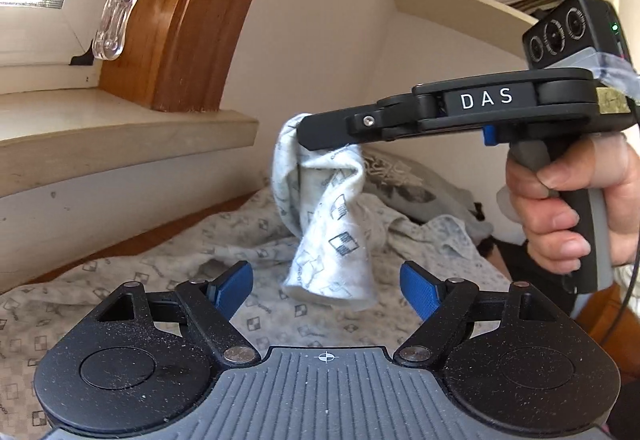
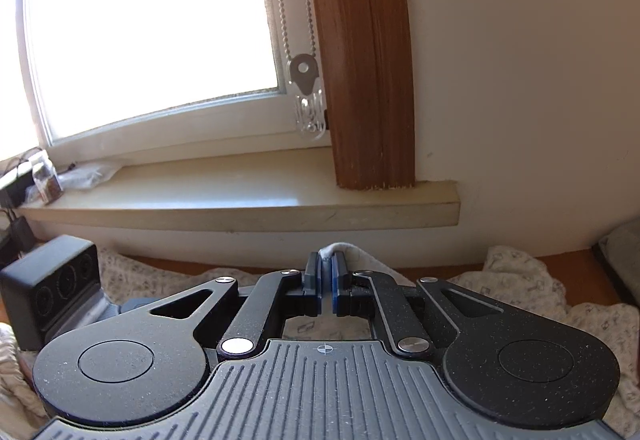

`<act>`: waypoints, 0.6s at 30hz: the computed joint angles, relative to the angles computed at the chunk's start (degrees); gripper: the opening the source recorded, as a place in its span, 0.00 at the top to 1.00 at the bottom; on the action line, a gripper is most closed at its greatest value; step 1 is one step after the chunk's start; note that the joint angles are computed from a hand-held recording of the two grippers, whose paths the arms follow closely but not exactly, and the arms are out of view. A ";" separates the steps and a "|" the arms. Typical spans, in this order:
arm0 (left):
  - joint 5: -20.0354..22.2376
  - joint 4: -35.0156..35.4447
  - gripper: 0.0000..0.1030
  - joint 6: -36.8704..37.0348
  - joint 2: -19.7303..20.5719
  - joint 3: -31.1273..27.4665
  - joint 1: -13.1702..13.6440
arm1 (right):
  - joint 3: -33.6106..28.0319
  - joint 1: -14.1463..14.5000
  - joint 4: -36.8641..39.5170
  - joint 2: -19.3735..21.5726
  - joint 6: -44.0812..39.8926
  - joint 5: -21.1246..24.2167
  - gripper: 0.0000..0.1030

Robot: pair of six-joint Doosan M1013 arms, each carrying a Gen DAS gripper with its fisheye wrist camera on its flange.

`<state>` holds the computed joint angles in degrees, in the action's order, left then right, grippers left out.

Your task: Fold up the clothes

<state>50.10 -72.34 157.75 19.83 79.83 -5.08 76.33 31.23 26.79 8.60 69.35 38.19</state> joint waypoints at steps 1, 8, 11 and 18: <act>0.46 -0.90 0.23 0.81 0.10 0.07 0.11 | 0.14 -0.08 0.91 -0.02 -0.41 -0.06 0.95; 6.10 3.74 0.91 -8.20 1.99 -3.48 0.95 | 2.45 -0.84 5.05 -1.12 -4.21 -1.14 0.63; 8.31 6.15 0.93 -11.82 2.31 -4.80 1.52 | 6.02 -1.65 2.93 -3.26 -2.28 -6.28 0.48; 10.58 10.33 0.93 -16.75 0.89 -5.76 3.22 | 11.66 -2.60 -26.78 -4.30 26.29 -11.25 0.40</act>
<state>60.68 -62.01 141.00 20.73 74.07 -1.87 87.99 28.63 0.01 4.30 95.63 26.94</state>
